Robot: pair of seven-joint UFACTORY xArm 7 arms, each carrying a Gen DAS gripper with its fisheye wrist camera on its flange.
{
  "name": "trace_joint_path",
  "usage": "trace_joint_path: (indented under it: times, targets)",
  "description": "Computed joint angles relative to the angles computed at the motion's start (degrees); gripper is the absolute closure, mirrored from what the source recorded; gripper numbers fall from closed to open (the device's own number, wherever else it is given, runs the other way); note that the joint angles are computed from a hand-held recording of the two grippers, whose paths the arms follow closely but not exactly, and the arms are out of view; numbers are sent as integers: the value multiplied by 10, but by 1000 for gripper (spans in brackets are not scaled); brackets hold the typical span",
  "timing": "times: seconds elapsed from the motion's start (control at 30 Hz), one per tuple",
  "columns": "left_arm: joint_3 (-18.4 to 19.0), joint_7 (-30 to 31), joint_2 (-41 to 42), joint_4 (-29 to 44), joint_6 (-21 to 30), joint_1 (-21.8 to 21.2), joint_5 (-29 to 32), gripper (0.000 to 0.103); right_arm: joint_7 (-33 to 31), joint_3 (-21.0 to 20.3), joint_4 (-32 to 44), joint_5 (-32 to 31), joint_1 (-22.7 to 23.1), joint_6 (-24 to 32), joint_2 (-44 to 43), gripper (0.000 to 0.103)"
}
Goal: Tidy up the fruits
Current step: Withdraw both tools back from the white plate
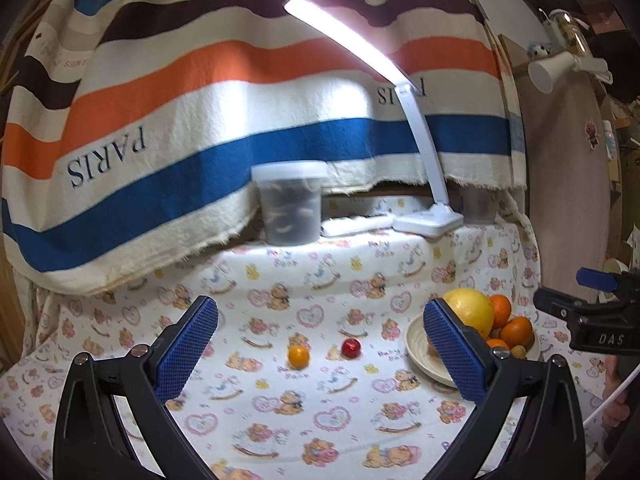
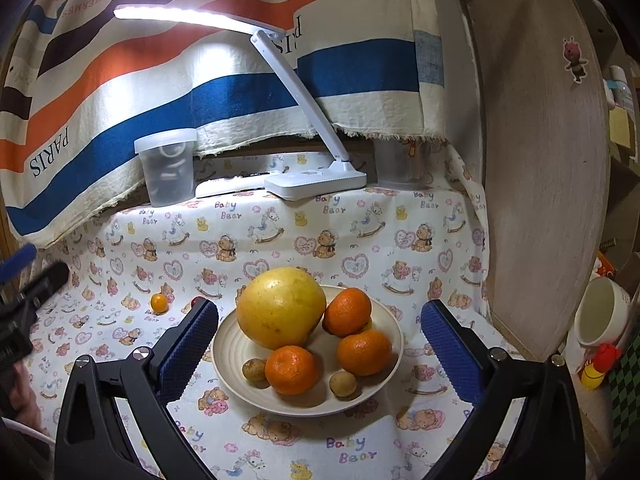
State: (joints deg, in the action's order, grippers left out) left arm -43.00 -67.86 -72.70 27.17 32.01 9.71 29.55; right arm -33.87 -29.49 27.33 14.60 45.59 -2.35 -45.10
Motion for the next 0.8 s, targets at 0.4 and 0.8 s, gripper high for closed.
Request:
trace_joint_path:
  times: [0.4,0.8]
  targets:
    - [58,42,-58,-5,-1,-16,-13,1,-57,-18,16,51,27,58,-23,1]
    - [107,59,-74,-44,6,4,-46,1,-24,60,-13,2,-1,42,-72,1]
